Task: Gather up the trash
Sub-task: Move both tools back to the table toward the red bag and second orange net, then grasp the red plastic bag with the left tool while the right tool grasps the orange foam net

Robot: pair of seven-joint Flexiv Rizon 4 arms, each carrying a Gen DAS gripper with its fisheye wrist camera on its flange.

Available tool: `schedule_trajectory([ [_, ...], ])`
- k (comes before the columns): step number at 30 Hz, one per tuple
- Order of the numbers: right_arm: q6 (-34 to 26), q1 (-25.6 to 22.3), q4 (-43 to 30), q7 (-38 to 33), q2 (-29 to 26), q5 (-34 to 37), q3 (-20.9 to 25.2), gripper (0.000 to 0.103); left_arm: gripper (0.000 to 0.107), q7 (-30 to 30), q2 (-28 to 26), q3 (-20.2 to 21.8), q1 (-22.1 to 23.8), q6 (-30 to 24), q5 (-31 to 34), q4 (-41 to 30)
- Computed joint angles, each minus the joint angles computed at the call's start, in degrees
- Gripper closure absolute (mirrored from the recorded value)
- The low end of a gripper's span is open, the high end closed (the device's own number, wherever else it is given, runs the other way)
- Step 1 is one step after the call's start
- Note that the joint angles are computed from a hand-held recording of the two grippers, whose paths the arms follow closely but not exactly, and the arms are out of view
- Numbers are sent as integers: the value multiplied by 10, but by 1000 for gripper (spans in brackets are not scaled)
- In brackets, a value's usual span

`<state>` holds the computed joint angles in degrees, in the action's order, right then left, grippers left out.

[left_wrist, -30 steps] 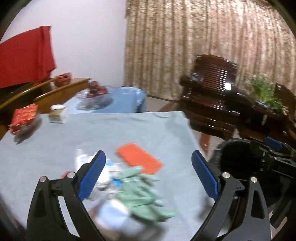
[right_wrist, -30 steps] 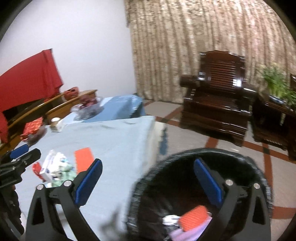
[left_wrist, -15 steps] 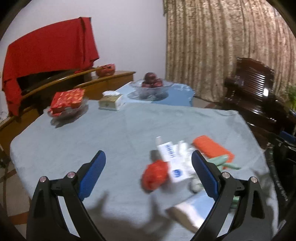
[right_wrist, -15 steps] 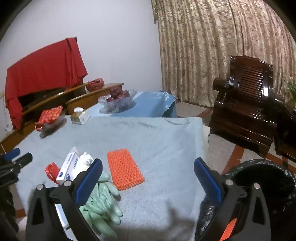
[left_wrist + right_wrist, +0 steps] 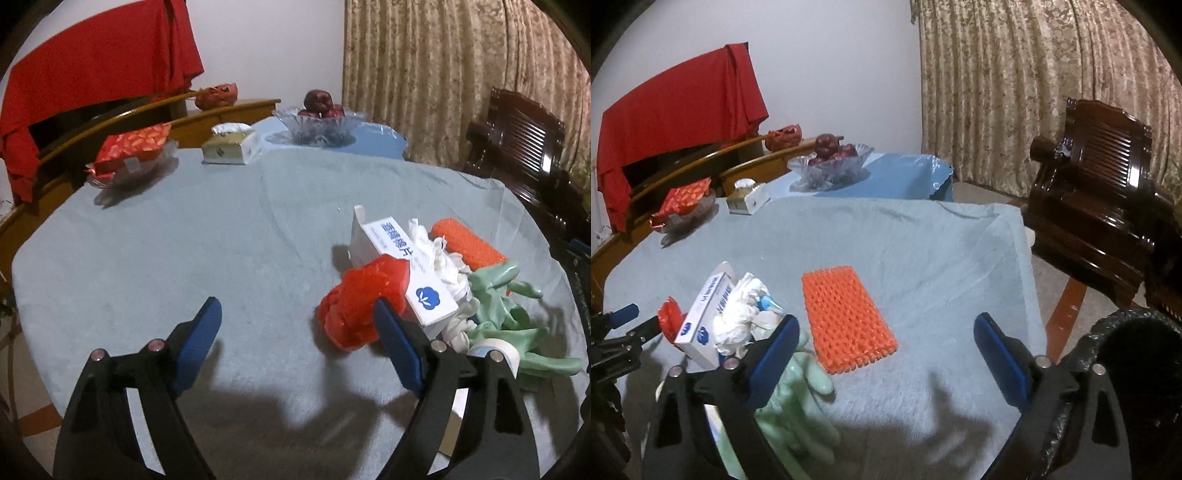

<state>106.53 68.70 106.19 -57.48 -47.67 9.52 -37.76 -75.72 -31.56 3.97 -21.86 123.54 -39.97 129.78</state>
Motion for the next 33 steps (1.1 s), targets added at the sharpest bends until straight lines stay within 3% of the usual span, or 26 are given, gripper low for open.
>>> schedule_trajectory([
  [6, -30, -41, -34, 10, -11, -33, 21, 19, 25, -21, -16, -15, 31, -20, 49, -21],
  [14, -67, -120, -84, 25, -22, -117, 101, 27, 25, -39, -37, -6, 27, -39, 66, -53],
  [24, -94, -194, -106, 37, -17, -191, 191, 40, 54, -61, -48, -12, 44, -82, 115, -86],
  [29, -107, -247, -117, 32, -12, -227, 259, 65, 62, -71, -51, 7, 28, -96, 116, -94],
  [33, -93, -235, -105, 36, -8, -234, 247, 85, 66, -74, -53, 25, 7, -101, 105, -97],
])
